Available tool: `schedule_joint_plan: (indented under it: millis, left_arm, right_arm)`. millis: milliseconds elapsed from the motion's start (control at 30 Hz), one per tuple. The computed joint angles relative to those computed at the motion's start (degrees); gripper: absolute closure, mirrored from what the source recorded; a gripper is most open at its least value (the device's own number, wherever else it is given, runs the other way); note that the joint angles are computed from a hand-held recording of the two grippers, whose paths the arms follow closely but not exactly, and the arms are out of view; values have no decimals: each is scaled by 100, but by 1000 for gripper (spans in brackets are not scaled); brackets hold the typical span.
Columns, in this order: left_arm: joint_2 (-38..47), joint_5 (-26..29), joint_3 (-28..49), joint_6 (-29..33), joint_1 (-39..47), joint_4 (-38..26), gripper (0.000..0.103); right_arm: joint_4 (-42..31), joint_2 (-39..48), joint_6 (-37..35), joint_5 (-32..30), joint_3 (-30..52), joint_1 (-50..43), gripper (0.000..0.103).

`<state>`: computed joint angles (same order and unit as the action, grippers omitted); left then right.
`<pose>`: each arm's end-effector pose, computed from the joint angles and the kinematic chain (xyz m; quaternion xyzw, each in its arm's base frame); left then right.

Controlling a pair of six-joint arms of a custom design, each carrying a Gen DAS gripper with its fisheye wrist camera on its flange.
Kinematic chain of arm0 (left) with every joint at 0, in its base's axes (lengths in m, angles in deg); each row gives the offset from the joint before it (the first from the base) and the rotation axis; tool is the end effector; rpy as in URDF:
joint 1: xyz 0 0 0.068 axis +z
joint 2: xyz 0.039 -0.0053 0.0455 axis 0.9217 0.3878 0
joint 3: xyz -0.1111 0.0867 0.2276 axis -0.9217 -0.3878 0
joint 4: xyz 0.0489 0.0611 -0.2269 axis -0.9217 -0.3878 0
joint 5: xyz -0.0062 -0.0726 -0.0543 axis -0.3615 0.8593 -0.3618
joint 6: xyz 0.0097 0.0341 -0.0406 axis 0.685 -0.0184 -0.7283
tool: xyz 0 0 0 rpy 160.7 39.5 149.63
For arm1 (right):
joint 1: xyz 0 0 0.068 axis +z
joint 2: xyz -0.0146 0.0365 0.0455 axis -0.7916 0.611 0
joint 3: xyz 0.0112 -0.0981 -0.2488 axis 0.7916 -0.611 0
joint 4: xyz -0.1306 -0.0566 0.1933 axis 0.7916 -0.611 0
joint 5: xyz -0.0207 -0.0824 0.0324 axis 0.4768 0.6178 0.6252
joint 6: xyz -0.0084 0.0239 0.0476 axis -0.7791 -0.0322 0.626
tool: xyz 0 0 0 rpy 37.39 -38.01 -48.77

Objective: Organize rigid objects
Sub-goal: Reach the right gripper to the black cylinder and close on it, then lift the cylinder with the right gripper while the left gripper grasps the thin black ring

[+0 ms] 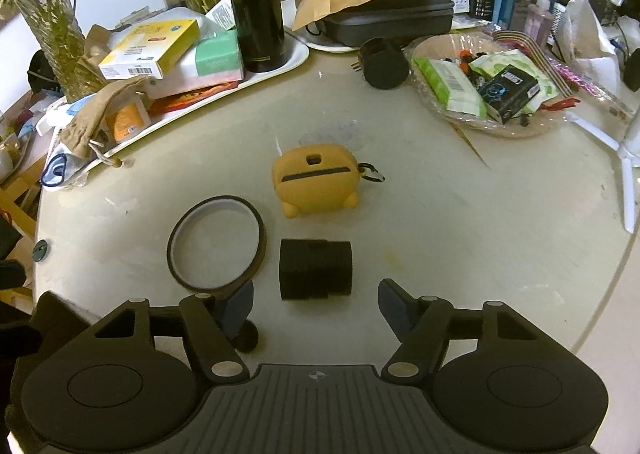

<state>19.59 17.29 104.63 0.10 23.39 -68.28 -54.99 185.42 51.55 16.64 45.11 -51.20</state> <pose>0.2032 -0.1770 0.2279 0.0015 0.9312 -0.0713 0.3575 0.3756 0.0195 0.1868 -0.2360 0.9357 0.1293 0.2283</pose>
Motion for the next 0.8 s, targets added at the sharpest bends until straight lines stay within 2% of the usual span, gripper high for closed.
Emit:
schedule_joint_plan:
  millis: [267,300,333,367,600,700,800]
  left_arm:
    - [51,63,-25,124,158,74,48]
    - [73,74,-17,128,186,76,48]
    - [94,93,-13,136,218,90,48]
    - [117,109,-4,139,247,101,48]
    - [339,134,154,205,375,10,47]
    - [435,152,210,226,419,25,34]
    - [570,186,328,306,463,25,33]
  right_arm:
    - [53,435,198,42,273,109,38]
    - [32,491,216,44,323,119,42]
    - [-29,566,236,30,402,121,53]
    - [-145,650,257,-11,513,110,54]
    - [-342,576,247,-118,597,-37,55]
    - [-360,423,164,-177,527,-132,55]
    - [-433,308,81,-241,507,-255,55]
